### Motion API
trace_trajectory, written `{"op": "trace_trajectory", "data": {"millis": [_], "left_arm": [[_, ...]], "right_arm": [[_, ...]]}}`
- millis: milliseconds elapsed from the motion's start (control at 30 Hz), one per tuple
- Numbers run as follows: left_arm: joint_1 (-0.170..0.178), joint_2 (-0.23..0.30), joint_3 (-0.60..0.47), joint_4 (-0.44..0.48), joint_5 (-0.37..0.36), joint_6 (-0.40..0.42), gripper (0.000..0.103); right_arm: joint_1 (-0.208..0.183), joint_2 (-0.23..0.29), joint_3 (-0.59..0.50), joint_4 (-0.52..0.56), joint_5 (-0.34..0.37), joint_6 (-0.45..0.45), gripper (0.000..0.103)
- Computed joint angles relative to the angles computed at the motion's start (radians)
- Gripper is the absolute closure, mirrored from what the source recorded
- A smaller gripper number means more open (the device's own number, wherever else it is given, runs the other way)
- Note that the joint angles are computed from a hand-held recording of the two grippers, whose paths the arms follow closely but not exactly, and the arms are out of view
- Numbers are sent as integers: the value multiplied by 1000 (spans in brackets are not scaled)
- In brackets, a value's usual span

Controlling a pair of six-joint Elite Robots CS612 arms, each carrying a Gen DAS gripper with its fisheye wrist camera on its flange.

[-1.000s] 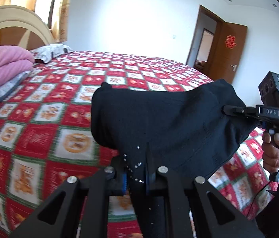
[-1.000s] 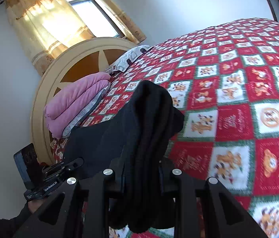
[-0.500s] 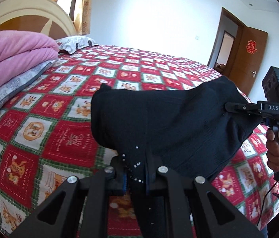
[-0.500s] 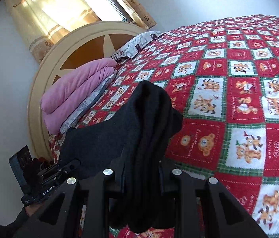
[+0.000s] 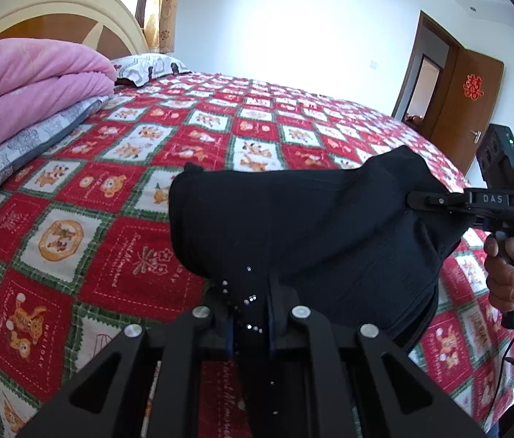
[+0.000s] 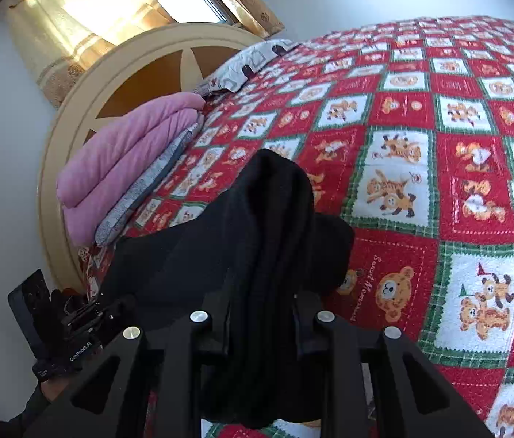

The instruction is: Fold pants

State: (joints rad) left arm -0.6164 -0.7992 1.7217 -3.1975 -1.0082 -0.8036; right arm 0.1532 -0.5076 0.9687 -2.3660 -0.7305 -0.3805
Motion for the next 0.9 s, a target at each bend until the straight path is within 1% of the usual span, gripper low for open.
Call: {"op": "trace_trajectory", "data": {"millis": [33, 67, 167, 233, 267, 300, 333, 400, 467, 500, 533, 567, 600, 667, 700, 767, 800, 833, 900], "left_arm": [[0, 3, -3, 10, 4, 7, 86], [0, 6, -5, 18, 5, 10, 81], [3, 9, -6, 47, 9, -14, 60], [7, 12, -1, 36, -3, -22, 56], [7, 13, -1, 42, -1, -26, 50], [6, 13, -1, 57, 7, -34, 42], [5, 13, -1, 65, 15, -42, 39], [8, 14, 1, 73, 21, -67, 23], [15, 14, 6, 72, 7, -103, 15], [17, 14, 9, 60, -1, -110, 15], [17, 14, 9, 61, -1, -108, 14], [15, 14, 7, 71, 4, -103, 13], [13, 13, 4, 86, 13, -103, 9], [12, 10, 4, 106, 21, -121, 4], [13, 9, 5, 114, 22, -133, 0], [13, 8, 7, 119, 24, -144, 0], [13, 8, 6, 120, 24, -142, 0], [14, 9, 6, 120, 23, -142, 0], [14, 8, 5, 122, 22, -144, 0]], "right_arm": [[2, 10, -14, 11, -11, 8, 78], [2, 17, -22, 20, -14, 11, 78], [2, 33, -39, 40, -19, 17, 78], [1, 38, -48, 58, -15, 12, 76], [1, 40, -52, 63, -16, 10, 74], [2, 41, -55, 67, -20, 12, 69], [3, 43, -57, 63, -32, 18, 62], [4, 45, -54, 44, -50, 35, 57], [5, 44, -47, 26, -61, 40, 54], [6, 43, -42, 12, -71, 43, 48], [7, 40, -32, -12, -88, 49, 39], [9, 38, -24, -37, -112, 60, 36], [9, 38, -21, -51, -125, 69, 34], [4, 40, -20, -50, -108, 81, 34], [3, 38, -16, -58, -112, 83, 33], [2, 33, -6, -77, -121, 81, 33], [3, 32, -4, -85, -127, 81, 31], [5, 32, -6, -87, -137, 79, 26], [9, 35, -13, -96, -165, 84, 24]]}}
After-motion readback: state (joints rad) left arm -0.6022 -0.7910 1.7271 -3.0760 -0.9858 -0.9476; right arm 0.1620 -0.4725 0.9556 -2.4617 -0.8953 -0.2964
